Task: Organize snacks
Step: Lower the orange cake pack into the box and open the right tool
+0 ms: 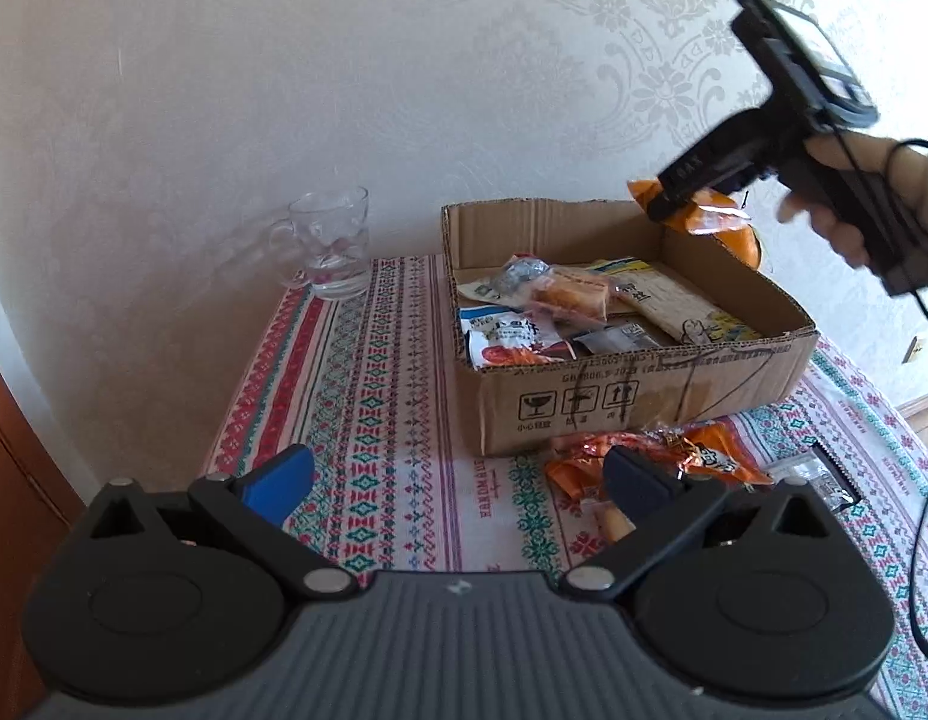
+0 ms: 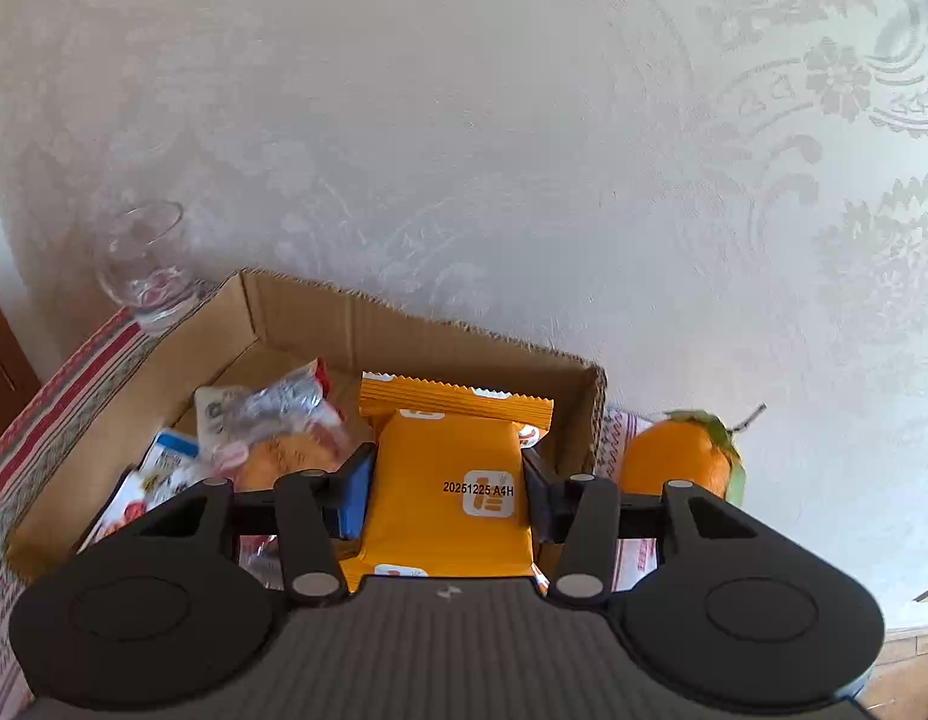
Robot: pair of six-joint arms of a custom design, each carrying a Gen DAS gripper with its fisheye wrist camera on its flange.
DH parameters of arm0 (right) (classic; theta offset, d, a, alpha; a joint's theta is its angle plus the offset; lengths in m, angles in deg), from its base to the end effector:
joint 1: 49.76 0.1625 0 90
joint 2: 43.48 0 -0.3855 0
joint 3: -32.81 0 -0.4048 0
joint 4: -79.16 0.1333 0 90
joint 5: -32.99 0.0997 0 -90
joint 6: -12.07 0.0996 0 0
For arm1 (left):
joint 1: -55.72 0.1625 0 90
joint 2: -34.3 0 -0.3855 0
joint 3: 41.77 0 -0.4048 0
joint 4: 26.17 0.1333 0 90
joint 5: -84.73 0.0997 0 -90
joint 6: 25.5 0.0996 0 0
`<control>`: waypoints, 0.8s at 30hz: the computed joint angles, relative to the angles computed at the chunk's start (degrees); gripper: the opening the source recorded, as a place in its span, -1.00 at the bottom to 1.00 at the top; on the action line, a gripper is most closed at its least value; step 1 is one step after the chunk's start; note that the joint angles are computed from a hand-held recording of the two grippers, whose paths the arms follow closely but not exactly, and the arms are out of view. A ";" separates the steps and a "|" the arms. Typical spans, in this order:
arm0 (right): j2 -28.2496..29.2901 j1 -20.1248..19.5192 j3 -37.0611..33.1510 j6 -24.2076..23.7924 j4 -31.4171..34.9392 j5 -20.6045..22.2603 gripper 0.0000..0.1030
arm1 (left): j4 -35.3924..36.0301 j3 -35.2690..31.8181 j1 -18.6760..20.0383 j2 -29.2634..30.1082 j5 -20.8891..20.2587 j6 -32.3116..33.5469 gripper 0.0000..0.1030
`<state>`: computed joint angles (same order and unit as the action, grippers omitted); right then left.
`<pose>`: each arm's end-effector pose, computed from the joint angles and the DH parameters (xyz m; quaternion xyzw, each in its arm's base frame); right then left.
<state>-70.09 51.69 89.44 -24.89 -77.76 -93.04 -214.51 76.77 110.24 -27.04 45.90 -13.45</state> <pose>0.2367 -0.7920 0.1281 0.2806 -0.8629 0.2288 0.3526 -0.1303 -0.5461 0.1791 0.2014 0.8340 -0.3924 0.3315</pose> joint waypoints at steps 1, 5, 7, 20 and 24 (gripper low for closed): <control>0.98 0.00 -1.72 0.16 1.04 -0.17 0.06 | 0.13 0.28 -0.01 -0.22 -0.30 -0.41 0.99; 5.22 -0.03 -7.73 -0.06 2.20 -1.02 0.07 | 1.10 0.65 -0.11 -0.37 -1.21 -1.63 0.99; 7.19 -0.05 -10.33 -0.29 2.31 -1.84 0.16 | 1.78 0.81 -0.31 -0.36 -1.22 -2.05 0.99; -0.60 0.57 3.47 -2.28 -6.99 0.74 1.00 | 4.15 1.24 -0.68 -0.75 -2.01 -3.62 0.99; -5.80 0.66 11.84 -2.09 -10.26 3.11 1.00 | 4.60 1.09 -0.77 -0.68 -1.34 -4.10 0.99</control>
